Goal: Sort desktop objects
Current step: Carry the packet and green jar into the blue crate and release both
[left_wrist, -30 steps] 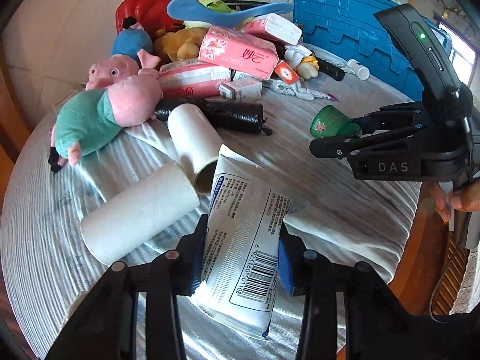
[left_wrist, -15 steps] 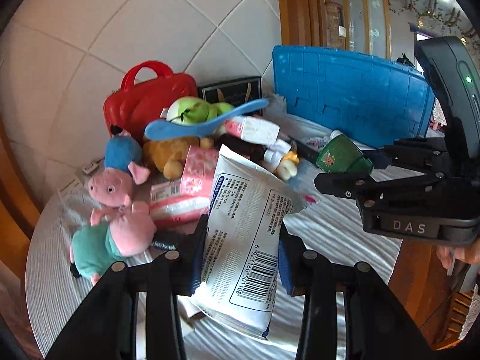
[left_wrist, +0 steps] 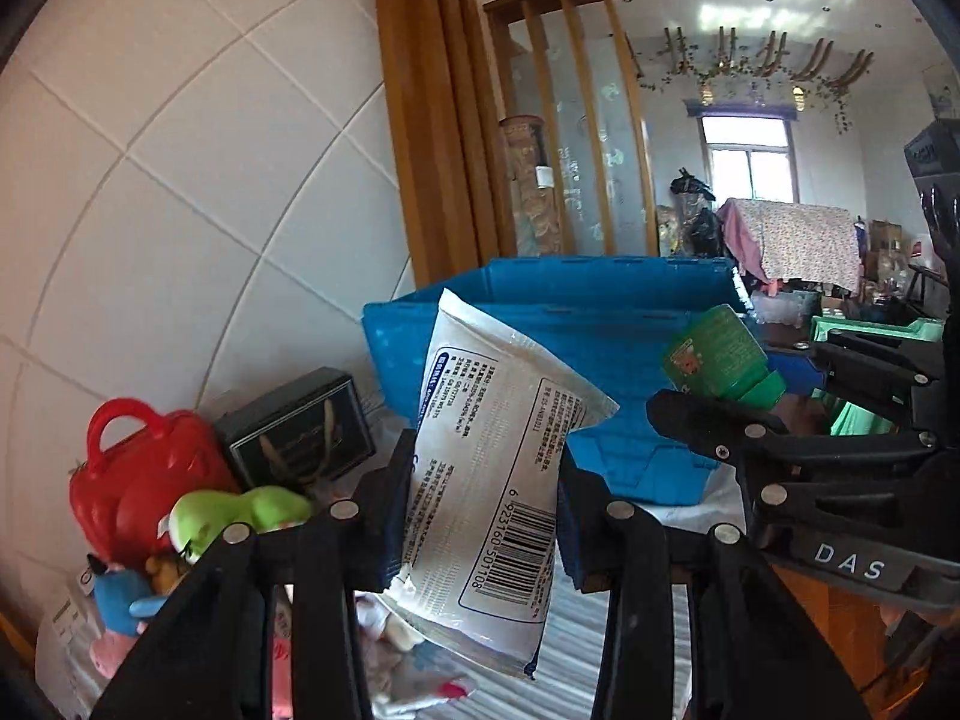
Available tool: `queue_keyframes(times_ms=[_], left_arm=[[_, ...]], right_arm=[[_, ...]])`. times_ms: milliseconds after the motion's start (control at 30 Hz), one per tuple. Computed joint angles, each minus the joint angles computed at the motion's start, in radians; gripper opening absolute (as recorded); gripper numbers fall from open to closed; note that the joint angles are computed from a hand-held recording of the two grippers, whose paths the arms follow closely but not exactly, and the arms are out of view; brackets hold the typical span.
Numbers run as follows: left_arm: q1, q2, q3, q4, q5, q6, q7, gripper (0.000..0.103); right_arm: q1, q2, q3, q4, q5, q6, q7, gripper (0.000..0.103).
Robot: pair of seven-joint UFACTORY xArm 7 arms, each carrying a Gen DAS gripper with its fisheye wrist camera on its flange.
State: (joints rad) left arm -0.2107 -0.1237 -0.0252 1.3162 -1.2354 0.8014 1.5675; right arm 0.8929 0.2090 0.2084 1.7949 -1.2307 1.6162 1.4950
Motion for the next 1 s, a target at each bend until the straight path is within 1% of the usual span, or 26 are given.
queue_keyframes(times_ms=[67,133,233,333,400,467,500,567,600,633,667,700,733,800,833,900,933,967,1000], left_arm=[[-0.038,0.015,-0.046,0.034,-0.003,-0.060,-0.012,0.039],[-0.079,0.048,-0.088,0.085,0.009,-0.118,-0.063,0.039],[-0.144,0.106,-0.151,0.169,0.044,-0.226,-0.143,0.039],[-0.206,0.196,-0.207,0.281,0.154,-0.331,-0.272,0.040],[-0.246,0.261,-0.239,0.355,0.256,-0.394,-0.367,0.040],[-0.286,0.328,-0.255,0.429,0.389,-0.436,-0.493,0.041],[-0.313,0.364,-0.251,0.471,0.471,-0.452,-0.573,0.042],[-0.379,0.434,-0.215,0.558,0.639,-0.466,-0.744,0.044],[-0.411,0.474,-0.193,0.613,0.711,-0.462,-0.824,0.049],[-0.442,0.512,-0.167,0.670,0.779,-0.452,-0.898,0.055],[-0.482,0.546,-0.121,0.719,0.862,-0.448,-0.989,0.065],[-0.520,0.575,-0.072,0.761,0.937,-0.440,-1.079,0.074],[-0.540,0.597,-0.046,0.793,0.983,-0.435,-1.137,0.076],[-0.528,0.590,-0.074,0.778,1.001,-0.457,-1.152,0.077],[-0.524,0.583,-0.082,0.761,1.016,-0.474,-1.164,0.079],[-0.539,0.597,-0.069,0.777,1.073,-0.486,-1.221,0.083],[-0.541,0.601,-0.066,0.786,1.094,-0.472,-1.244,0.084],[-0.560,0.639,-0.048,0.838,1.137,-0.484,-1.301,0.084],[-0.558,0.640,-0.048,0.848,1.150,-0.458,-1.317,0.084]], right_arm=[[-0.026,-0.094,-0.005,-0.093,-0.013,0.006,0.014,0.044],[-0.069,-0.195,0.002,-0.190,-0.021,0.000,0.010,0.044],[-0.142,-0.352,-0.008,-0.330,-0.025,-0.057,-0.027,0.044],[-0.208,-0.503,-0.048,-0.454,-0.008,-0.145,-0.085,0.044],[-0.247,-0.593,-0.096,-0.527,0.013,-0.221,-0.131,0.044],[-0.281,-0.666,-0.145,-0.584,0.030,-0.290,-0.180,0.044],[-0.296,-0.697,-0.161,-0.608,0.036,-0.316,-0.194,0.044],[-0.329,-0.736,-0.212,-0.636,0.045,-0.383,-0.230,0.045],[-0.346,-0.750,-0.226,-0.647,0.049,-0.403,-0.239,0.045],[-0.362,-0.760,-0.249,-0.655,0.052,-0.436,-0.251,0.050],[-0.381,-0.765,-0.260,-0.660,0.052,-0.453,-0.254,0.054],[-0.399,-0.778,-0.270,-0.670,0.055,-0.467,-0.258,0.054],[-0.411,-0.788,-0.283,-0.678,0.065,-0.492,-0.260,0.054],[-0.439,-0.817,-0.284,-0.704,0.071,-0.523,-0.246,0.055],[-0.453,-0.826,-0.279,-0.713,0.072,-0.531,-0.244,0.057],[-0.480,-0.842,-0.262,-0.734,0.079,-0.539,-0.241,0.062],[-0.492,-0.849,-0.248,-0.743,0.085,-0.537,-0.240,0.063],[-0.506,-0.857,-0.243,-0.753,0.089,-0.543,-0.241,0.064],[-0.519,-0.865,-0.241,-0.762,0.093,-0.552,-0.244,0.065]])
